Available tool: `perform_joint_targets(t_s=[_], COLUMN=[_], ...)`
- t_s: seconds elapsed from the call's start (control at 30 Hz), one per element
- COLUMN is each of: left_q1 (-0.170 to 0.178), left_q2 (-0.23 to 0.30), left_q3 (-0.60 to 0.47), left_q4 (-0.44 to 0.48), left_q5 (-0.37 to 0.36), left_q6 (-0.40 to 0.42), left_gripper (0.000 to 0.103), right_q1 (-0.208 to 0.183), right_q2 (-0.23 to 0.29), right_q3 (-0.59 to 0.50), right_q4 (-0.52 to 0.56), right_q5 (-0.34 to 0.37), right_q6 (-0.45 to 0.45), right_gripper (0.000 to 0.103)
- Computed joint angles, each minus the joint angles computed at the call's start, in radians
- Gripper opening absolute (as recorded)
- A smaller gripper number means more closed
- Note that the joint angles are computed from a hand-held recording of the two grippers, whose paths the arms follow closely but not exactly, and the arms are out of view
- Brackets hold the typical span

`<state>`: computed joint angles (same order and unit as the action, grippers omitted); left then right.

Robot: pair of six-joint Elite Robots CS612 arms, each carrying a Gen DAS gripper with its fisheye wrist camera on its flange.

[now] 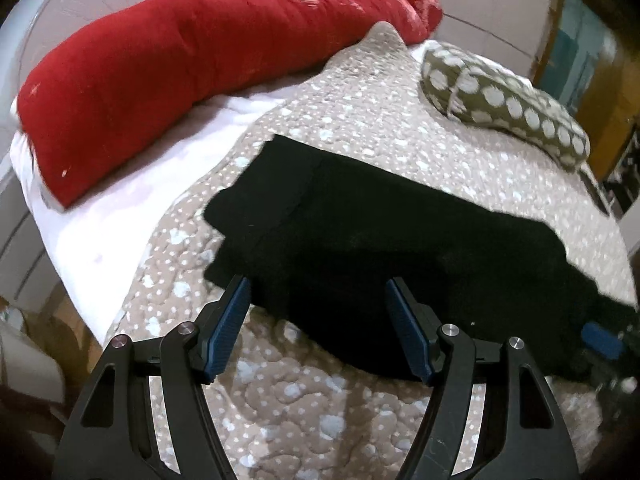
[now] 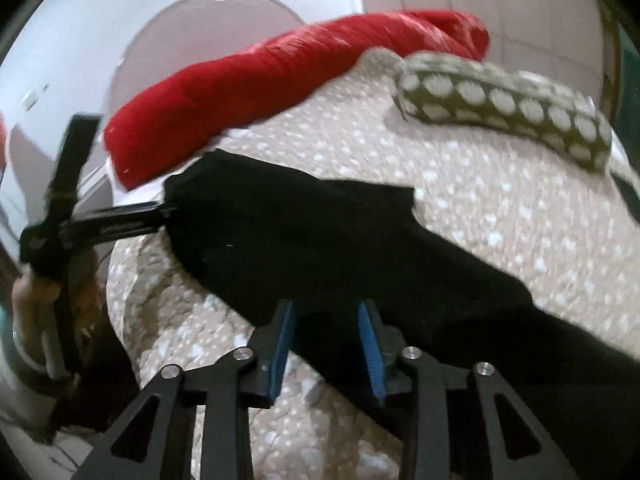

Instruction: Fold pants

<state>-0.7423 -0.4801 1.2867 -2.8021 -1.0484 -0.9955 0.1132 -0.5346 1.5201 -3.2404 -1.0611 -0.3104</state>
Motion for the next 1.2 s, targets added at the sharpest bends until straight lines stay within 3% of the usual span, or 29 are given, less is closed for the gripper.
perform_joint_targets(t_s=[0.17,0.3,0.47,0.57,0.63,0.8,0.9,1.0,1.07,1.2], left_q1=[0.014,0.03,0.038,0.036,0.03,0.02,0.02,0.013,0.009,-0.002], left_q2=[-0.036,-0.05,-0.054,-0.058,-0.066,-0.07,-0.051,-0.032,-0.017,0.017], left_q3=[0.049,0.078,0.097,0.104,0.117,0.113,0.075,0.039,0.017,-0.04], left_q4=[0.05,0.053,0.038,0.024,-0.003,-0.021,-0.01,-0.012,-0.028,-0.033], left_q5=[0.035,0.023,0.014,0.025,0.052,0.093,0.063,0.046,0.028,-0.001], left_q6=[-0.109,-0.163,-0.2,-0.197,-0.191,-0.174,-0.135,-0.089,-0.053,0.013], left_gripper=[0.07,0.07,0.07,0.07,0.07,0.07,0.07,0.07,0.07,0.07], right_q1=[0.03,0.075,0.112,0.115,0.104,0.092,0.109,0.106,0.096,0.062], right_q2=[0.019,0.048,0.08,0.094,0.084,0.051,0.063,0.078,0.062,0.029], right_q3=[-0.039,-0.1,-0.167,-0.189,-0.187,-0.144,-0.148,-0.164,-0.14,-0.06], right_q4=[0.033,0.078,0.13,0.124,0.156,0.183,0.186,0.195,0.182,0.026], right_q5=[0.106,0.092,0.014,0.004,0.064,0.151,0.093,0.098,0.122,0.078], right_q6=[-0.075,-0.178,-0.259,-0.25,-0.204,-0.207,-0.233,-0.174,-0.167,-0.089], right_gripper=[0.035,0.035,0.034,0.012,0.005,0.005,0.005,0.007,0.027,0.031])
